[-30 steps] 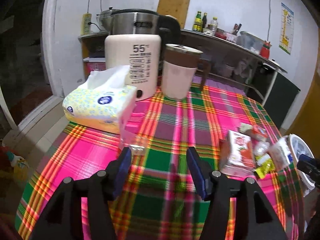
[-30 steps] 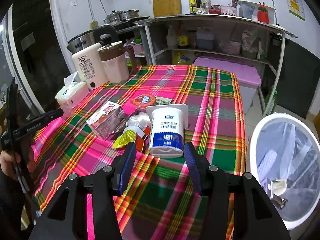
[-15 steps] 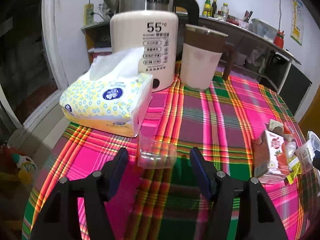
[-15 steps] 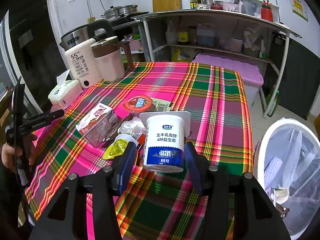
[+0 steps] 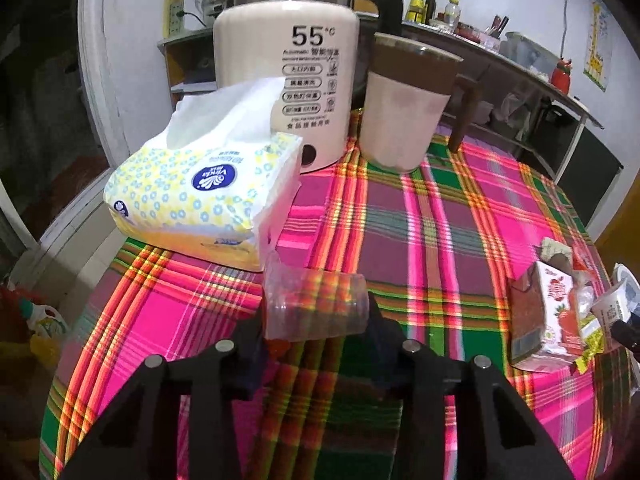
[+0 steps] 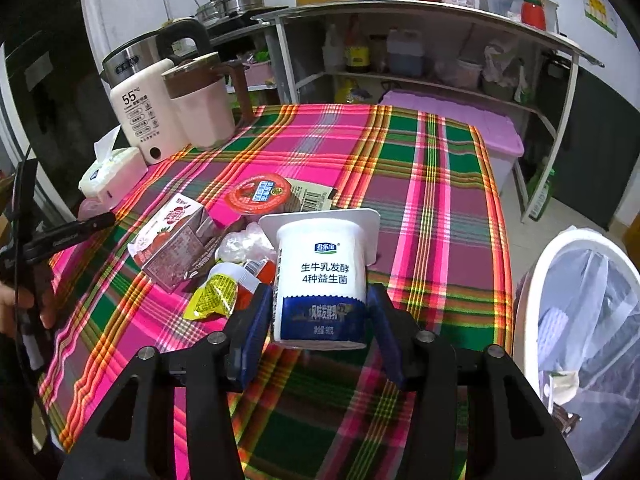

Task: Collect trash
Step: 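Lift the clear cup and yogurt cup and carry them over the white bin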

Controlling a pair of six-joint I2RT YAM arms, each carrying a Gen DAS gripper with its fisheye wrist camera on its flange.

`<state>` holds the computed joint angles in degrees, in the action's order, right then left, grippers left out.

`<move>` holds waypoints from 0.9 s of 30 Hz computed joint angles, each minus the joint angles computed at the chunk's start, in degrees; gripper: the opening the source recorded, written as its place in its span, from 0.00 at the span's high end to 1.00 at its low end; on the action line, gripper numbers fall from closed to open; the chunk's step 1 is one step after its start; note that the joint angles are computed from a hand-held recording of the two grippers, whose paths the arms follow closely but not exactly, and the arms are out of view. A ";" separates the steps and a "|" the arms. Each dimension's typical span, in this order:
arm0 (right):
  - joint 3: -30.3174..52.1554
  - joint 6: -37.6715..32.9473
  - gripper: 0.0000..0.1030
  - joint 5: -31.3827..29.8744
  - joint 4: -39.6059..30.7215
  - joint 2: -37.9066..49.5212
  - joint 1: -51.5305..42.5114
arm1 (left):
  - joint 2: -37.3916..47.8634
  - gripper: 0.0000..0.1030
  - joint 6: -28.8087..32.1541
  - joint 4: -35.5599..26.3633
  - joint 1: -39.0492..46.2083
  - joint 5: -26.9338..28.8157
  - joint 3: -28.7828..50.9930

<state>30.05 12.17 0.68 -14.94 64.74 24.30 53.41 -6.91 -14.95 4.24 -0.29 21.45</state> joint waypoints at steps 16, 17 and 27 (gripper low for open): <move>-3.14 2.01 0.53 0.35 -9.69 -16.60 0.77 | -24.57 0.59 -11.59 -17.77 -16.65 -4.64 -1.27; -3.18 2.16 0.53 0.45 -10.31 -17.37 0.96 | -25.75 0.59 -13.28 -19.13 -19.60 -6.35 -0.93; -3.84 5.36 0.53 3.52 -22.20 -31.92 4.72 | -23.87 0.59 -31.25 -24.12 -50.95 -25.18 3.22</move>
<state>26.21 17.54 4.20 -37.14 32.82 29.03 29.54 -38.16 -39.07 -46.71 -25.47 24.67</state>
